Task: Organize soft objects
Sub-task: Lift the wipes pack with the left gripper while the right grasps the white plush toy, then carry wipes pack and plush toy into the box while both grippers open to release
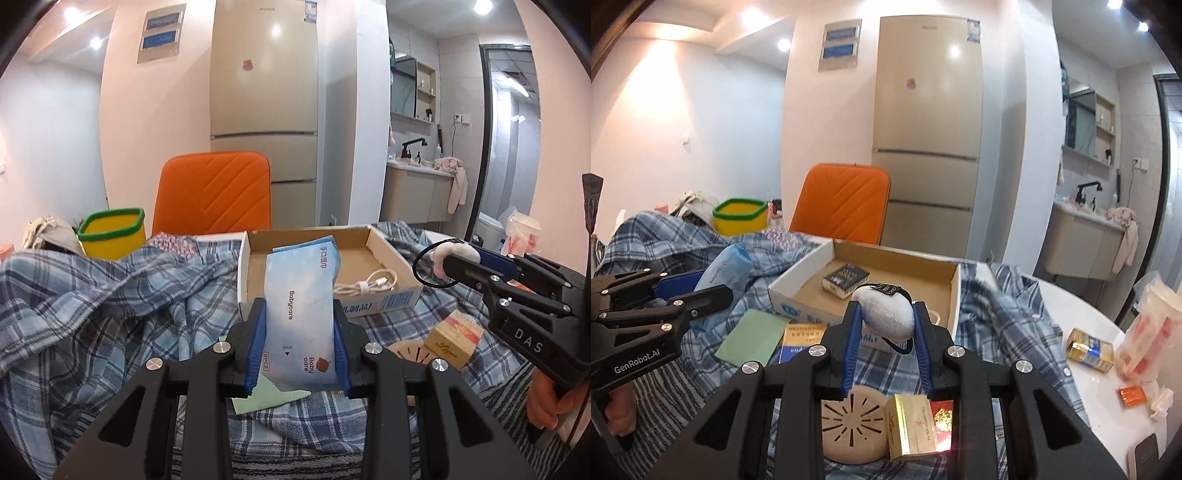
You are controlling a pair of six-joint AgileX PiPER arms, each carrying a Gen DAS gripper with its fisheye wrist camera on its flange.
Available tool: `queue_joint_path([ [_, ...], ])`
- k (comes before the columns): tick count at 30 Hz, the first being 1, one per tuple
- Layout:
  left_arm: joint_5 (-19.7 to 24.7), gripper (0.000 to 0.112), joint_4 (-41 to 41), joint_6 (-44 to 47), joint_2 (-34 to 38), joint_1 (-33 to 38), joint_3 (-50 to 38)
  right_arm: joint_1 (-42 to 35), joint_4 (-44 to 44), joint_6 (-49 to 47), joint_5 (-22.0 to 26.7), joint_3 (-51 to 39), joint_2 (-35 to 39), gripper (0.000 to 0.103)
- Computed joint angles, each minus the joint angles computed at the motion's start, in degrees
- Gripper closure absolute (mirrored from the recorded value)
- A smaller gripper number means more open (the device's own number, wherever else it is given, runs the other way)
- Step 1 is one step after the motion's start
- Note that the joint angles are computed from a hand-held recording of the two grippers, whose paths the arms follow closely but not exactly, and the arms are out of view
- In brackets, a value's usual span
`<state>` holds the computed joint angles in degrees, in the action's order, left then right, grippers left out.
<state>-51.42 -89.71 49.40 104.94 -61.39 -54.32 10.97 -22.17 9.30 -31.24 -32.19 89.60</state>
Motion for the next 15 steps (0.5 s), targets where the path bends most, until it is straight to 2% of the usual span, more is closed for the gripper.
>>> queue_joint_path([
  [4,-0.21,0.081,2.34,-1.00,-2.88,-0.69,0.71,-0.21,1.73,0.70,-1.29,0.62,-2.76,0.074],
  [9,-8.71,0.081,4.25,2.79,-4.91,-2.92,-0.86,0.42,3.40,0.46,0.29,-0.80,-6.22,0.074],
  [15,-11.86,0.081,7.09,6.35,-4.56,-1.70,-5.12,2.77,6.94,-1.43,2.77,-5.46,-8.66,0.074],
])
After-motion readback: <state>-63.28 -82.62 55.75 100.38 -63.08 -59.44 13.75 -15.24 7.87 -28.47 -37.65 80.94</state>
